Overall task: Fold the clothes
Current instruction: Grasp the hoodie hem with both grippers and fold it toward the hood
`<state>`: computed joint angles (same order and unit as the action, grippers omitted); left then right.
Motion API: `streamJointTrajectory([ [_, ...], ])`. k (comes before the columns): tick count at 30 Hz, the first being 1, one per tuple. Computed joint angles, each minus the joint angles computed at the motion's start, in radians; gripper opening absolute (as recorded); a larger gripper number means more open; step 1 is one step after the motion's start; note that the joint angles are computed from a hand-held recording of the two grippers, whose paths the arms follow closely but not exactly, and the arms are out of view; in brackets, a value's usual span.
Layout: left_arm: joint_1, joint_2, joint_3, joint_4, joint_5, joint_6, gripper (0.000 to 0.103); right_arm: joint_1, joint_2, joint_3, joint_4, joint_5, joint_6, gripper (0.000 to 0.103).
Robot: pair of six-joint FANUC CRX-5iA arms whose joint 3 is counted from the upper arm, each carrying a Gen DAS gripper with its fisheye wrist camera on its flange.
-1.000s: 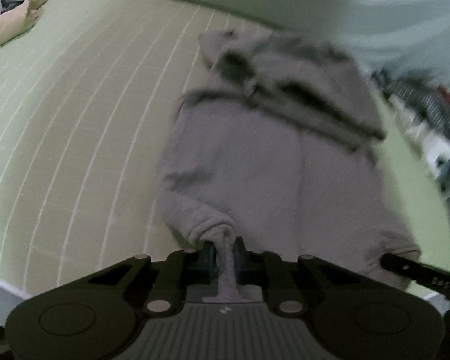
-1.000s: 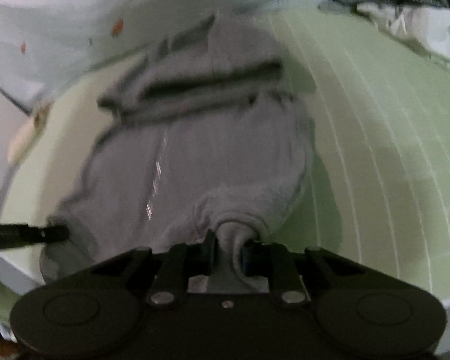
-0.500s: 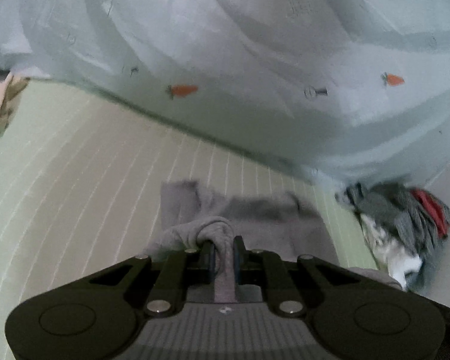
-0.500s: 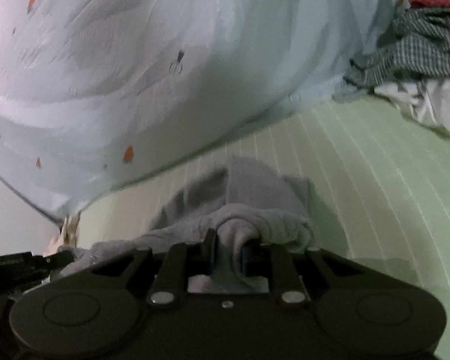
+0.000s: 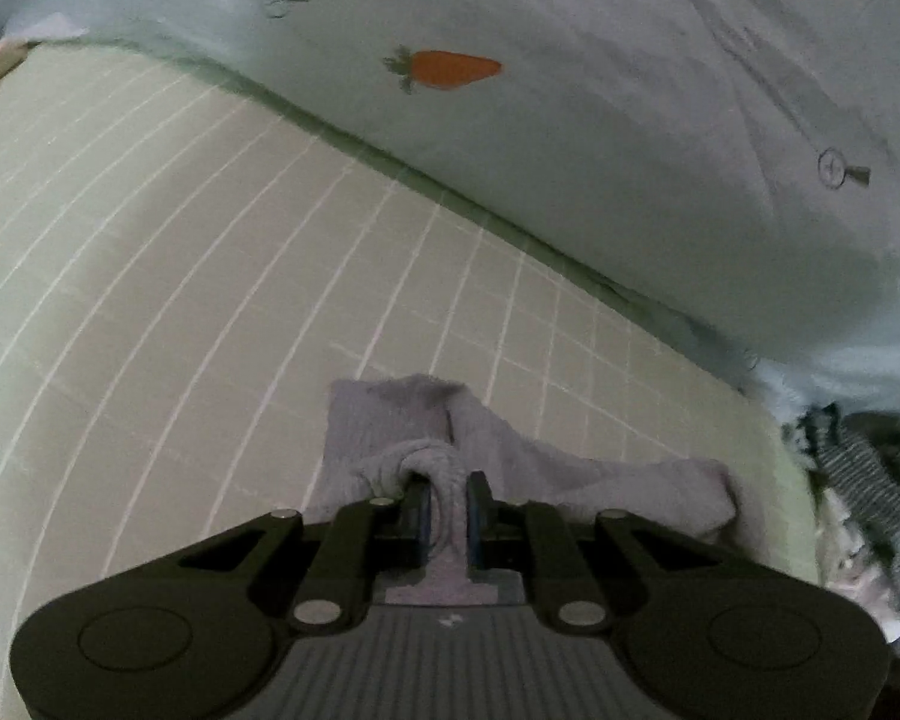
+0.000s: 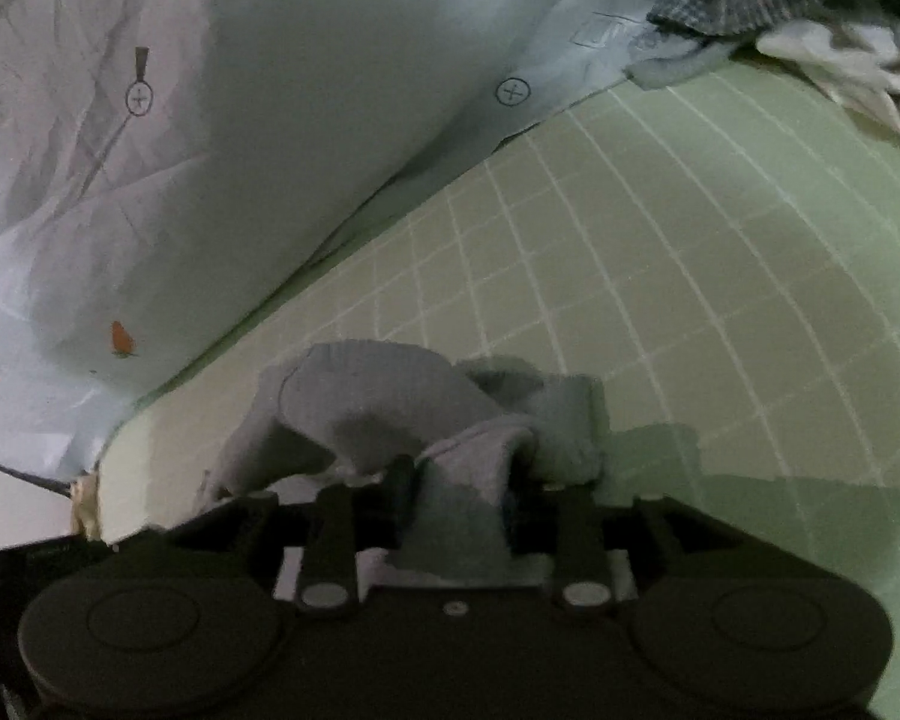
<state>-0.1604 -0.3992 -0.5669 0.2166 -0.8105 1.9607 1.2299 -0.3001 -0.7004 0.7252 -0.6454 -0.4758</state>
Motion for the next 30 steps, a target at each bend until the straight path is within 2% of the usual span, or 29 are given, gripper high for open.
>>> streamJointTrajectory([
  [1, 0.001, -0.005, -0.005, 0.005, 0.003, 0.007, 0.017, -0.005, -0.002, 0.003, -0.012, 0.002, 0.016, 0.034],
  [3, 0.012, -0.032, -0.030, 0.032, 0.011, 0.006, 0.020, 0.001, -0.032, -0.023, 0.014, 0.018, -0.055, 0.037],
  [5, 0.028, -0.067, -0.059, 0.079, 0.013, -0.030, 0.024, 0.024, -0.067, -0.051, 0.053, 0.011, -0.137, 0.046],
  [7, 0.043, -0.113, -0.085, 0.113, 0.001, -0.065, 0.029, 0.064, -0.092, -0.060, 0.076, -0.037, -0.202, 0.068],
  [10, 0.054, -0.173, -0.117, 0.143, -0.013, -0.084, 0.038, 0.120, -0.128, -0.082, 0.106, -0.088, -0.283, 0.071],
  [11, 0.051, -0.183, -0.121, 0.145, -0.018, -0.083, 0.038, 0.135, -0.137, -0.093, 0.117, -0.096, -0.317, 0.071],
  [12, 0.047, -0.187, -0.123, 0.145, -0.022, -0.080, 0.038, 0.150, -0.150, -0.108, 0.130, -0.101, -0.351, 0.070],
  [14, 0.039, -0.197, -0.127, 0.146, -0.031, -0.075, 0.036, 0.163, -0.162, -0.136, 0.168, -0.094, -0.424, 0.057],
  [15, 0.034, -0.201, -0.129, 0.146, -0.035, -0.072, 0.035, 0.166, -0.169, -0.152, 0.195, -0.084, -0.463, 0.037],
  [16, 0.032, -0.200, -0.124, 0.145, -0.039, -0.072, 0.025, 0.162, -0.170, -0.159, 0.211, -0.073, -0.488, 0.016],
  [17, 0.031, -0.194, -0.116, 0.143, -0.043, -0.074, 0.016, 0.158, -0.170, -0.165, 0.225, -0.061, -0.510, 0.011],
  [18, 0.029, -0.189, -0.108, 0.141, -0.046, -0.076, 0.010, 0.150, -0.168, -0.161, 0.229, -0.053, -0.508, 0.011],
  [20, 0.035, -0.182, -0.099, 0.159, -0.043, -0.099, 0.010, 0.120, -0.167, -0.159, 0.266, -0.026, -0.494, 0.009],
  [23, 0.066, -0.179, -0.107, 0.250, 0.003, -0.163, 0.009, -0.008, -0.160, -0.172, 0.414, 0.098, -0.558, 0.009],
  [25, 0.077, -0.170, -0.101, 0.278, 0.044, -0.131, 0.010, -0.120, -0.136, -0.169, 0.556, 0.175, -0.642, 0.009],
  [26, 0.078, -0.161, -0.089, 0.261, 0.064, -0.082, 0.012, -0.153, -0.121, -0.156, 0.608, 0.171, -0.651, 0.009],
  [27, 0.076, -0.149, -0.073, 0.230, 0.082, -0.024, 0.016, -0.182, -0.104, -0.142, 0.658, 0.159, -0.658, 0.011],
  [28, 0.065, -0.140, -0.041, 0.153, 0.086, 0.046, 0.021, -0.178, -0.085, -0.119, 0.676, 0.102, -0.640, 0.019],
  [29, 0.046, -0.129, 0.000, 0.049, 0.079, 0.125, 0.027, -0.153, -0.065, -0.087, 0.654, 0.028, -0.570, 0.038],
  [30, 0.028, -0.126, 0.025, -0.021, 0.067, 0.160, 0.042, -0.118, -0.044, -0.050, 0.600, -0.039, -0.447, 0.048],
])
